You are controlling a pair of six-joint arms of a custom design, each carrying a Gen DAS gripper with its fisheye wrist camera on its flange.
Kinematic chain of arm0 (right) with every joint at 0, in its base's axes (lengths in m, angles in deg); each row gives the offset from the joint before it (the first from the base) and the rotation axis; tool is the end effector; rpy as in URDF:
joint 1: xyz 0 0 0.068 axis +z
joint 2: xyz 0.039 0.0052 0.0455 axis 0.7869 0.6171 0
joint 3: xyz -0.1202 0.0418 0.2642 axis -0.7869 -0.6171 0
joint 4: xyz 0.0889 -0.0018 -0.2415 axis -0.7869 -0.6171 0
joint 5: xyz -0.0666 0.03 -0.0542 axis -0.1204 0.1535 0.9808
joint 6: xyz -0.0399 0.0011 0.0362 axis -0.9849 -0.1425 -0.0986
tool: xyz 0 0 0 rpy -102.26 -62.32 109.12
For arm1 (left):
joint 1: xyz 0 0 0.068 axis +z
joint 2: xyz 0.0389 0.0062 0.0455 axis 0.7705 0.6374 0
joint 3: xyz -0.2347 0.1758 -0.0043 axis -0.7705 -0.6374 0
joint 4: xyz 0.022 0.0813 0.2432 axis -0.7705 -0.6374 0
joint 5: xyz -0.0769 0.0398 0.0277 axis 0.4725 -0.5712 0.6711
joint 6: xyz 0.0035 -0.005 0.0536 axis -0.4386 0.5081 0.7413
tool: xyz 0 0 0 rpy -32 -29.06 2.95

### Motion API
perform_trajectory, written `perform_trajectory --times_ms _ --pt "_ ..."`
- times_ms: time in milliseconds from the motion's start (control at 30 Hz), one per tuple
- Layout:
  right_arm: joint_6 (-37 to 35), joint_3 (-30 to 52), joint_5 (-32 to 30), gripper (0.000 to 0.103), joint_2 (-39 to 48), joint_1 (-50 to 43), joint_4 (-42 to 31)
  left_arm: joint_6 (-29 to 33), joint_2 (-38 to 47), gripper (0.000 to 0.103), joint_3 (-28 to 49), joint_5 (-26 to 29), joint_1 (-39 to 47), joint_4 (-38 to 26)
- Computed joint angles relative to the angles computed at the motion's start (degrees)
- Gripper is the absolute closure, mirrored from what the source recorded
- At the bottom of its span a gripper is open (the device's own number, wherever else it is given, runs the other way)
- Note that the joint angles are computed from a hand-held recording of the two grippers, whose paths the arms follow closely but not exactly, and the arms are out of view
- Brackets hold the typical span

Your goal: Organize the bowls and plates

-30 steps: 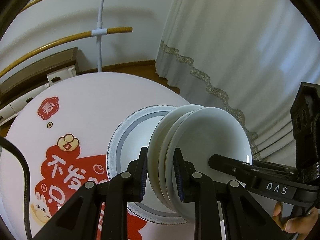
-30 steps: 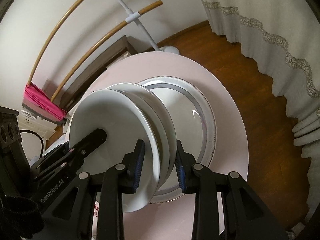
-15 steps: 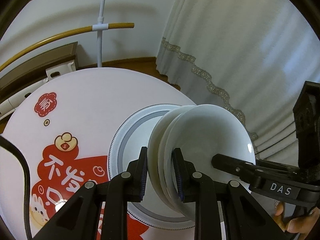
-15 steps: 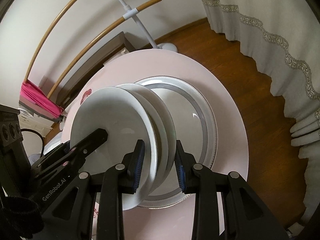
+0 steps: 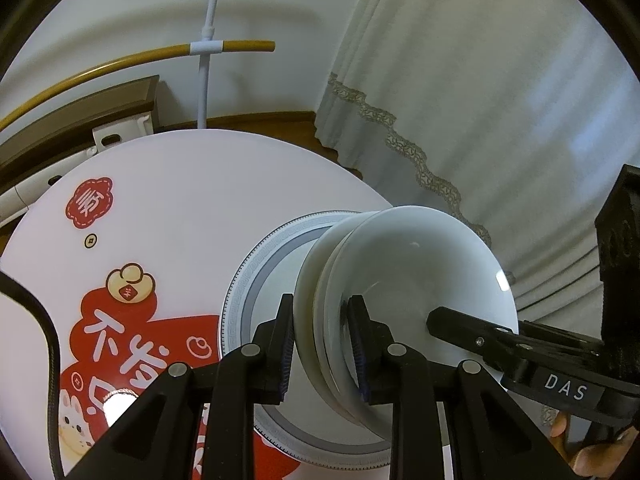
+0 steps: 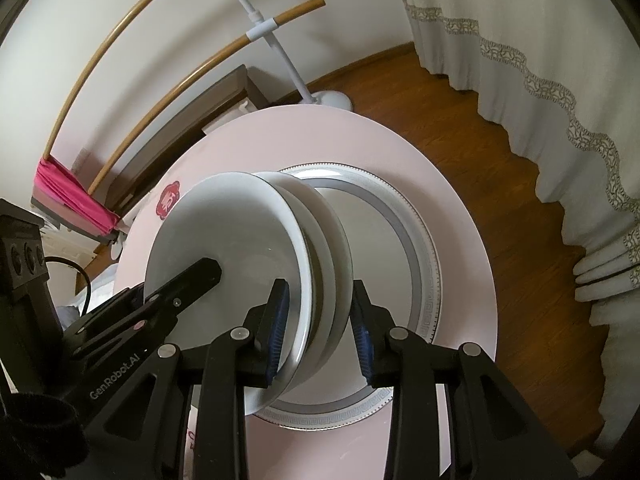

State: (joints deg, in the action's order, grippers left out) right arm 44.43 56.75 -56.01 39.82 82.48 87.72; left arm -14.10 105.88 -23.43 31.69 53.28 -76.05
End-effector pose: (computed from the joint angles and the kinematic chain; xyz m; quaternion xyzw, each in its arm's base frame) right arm 0.2413 0.1400 0.0718 0.2692 0.9362 0.1403 0.1773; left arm 0.3435 -0.0019 0.1728 0.2659 0.9127 -0.2250 0.2137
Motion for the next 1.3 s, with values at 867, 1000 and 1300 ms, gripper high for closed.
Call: perform_trajectory --times_ms 867,1000,1300 --pt "3.4 -1.7 9.1 0.049 -10.6 7.1 -5.5 6.2 -8.6 0.031 -6.1 8.0 11.9 -0.4" --pt "6.9 -2.3 15.4 0.043 -14.8 13.5 -8.7 13.1 -13.5 0.022 -10.0 12.1 19.6 -1.5" --pt "21.3 2.1 30.9 0.026 -15.7 31.3 -22.1 38.6 -17.2 0.009 -12.8 21.2 39.4 -15.8"
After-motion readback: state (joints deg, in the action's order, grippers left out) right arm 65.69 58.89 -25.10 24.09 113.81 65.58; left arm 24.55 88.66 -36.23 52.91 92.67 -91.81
